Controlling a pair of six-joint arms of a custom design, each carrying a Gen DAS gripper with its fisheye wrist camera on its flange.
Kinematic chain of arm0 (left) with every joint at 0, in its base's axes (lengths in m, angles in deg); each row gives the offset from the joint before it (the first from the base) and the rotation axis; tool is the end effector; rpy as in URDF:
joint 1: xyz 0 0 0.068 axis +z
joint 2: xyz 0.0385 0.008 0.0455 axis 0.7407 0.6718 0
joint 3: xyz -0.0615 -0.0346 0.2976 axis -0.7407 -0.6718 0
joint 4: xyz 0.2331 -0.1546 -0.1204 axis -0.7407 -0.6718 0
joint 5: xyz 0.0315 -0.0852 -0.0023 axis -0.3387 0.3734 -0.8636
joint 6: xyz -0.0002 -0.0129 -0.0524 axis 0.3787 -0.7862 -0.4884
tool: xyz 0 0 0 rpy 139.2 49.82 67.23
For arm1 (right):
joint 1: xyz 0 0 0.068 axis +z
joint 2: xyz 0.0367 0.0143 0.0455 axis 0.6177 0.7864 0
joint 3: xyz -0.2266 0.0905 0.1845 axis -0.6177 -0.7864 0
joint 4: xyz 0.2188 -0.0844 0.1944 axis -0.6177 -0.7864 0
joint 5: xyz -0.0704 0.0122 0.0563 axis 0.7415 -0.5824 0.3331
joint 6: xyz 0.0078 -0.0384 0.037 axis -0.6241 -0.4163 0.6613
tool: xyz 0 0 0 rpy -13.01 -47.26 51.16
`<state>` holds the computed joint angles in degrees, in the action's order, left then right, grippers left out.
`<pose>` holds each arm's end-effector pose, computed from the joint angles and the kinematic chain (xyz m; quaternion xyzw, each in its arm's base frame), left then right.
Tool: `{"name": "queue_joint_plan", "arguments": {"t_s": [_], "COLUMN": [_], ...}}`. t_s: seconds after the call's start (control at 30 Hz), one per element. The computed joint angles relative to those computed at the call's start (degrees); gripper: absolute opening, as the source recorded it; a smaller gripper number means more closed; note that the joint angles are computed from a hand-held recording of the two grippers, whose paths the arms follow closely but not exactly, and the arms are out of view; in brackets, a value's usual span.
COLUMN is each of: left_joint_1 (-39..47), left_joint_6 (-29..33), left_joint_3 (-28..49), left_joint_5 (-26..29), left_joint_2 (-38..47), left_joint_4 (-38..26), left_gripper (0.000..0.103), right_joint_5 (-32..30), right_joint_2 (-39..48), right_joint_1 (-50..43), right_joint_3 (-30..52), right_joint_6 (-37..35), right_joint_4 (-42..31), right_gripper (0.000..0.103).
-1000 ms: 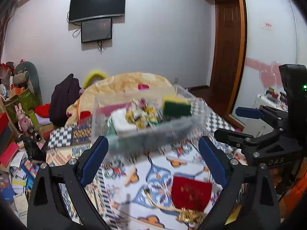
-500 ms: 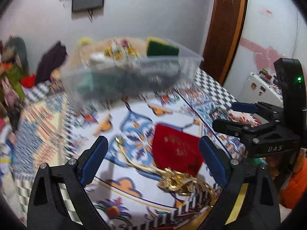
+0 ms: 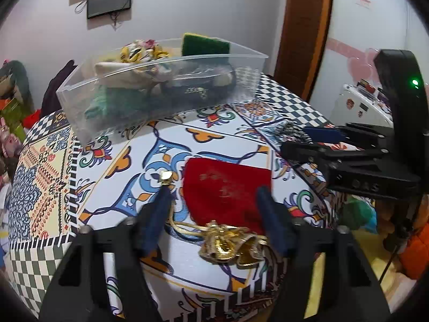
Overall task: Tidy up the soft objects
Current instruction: 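Grasp the red pouch with gold ribbon with the left tool while the right tool grasps the bracelet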
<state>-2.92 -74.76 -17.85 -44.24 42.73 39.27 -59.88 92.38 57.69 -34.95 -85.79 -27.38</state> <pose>0.2061 -0.2239 -0.0347 0.0195 0.9161 -0.0468 0.3977 0.2884 0.1117 -0.0334 -0.2832 0.8739 0.1458 0.3672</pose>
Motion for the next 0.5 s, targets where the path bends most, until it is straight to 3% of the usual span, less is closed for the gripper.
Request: {"name": "queue_joint_plan", "arguments": {"t_s": [0.33,0.5], "left_joint_1": [0.5,0.1], "left_joint_6": [0.2,0.6], "left_joint_3": [-2.8,-4.9], "left_joint_5": [0.9,-1.0], "left_joint_2": [-1.0,-2.9], "left_joint_4": [4.5,6.4], "left_gripper": [0.029,0.028], "right_joint_5": [-0.4,-2.2], "right_joint_2": [-0.5,-1.5], "right_joint_1": [0.2,-0.5], "right_joint_3": [-0.2,-0.5], "right_joint_6": [0.0,0.5], "right_joint_4": [1.2,1.4], "right_gripper": [0.017,0.014]}}
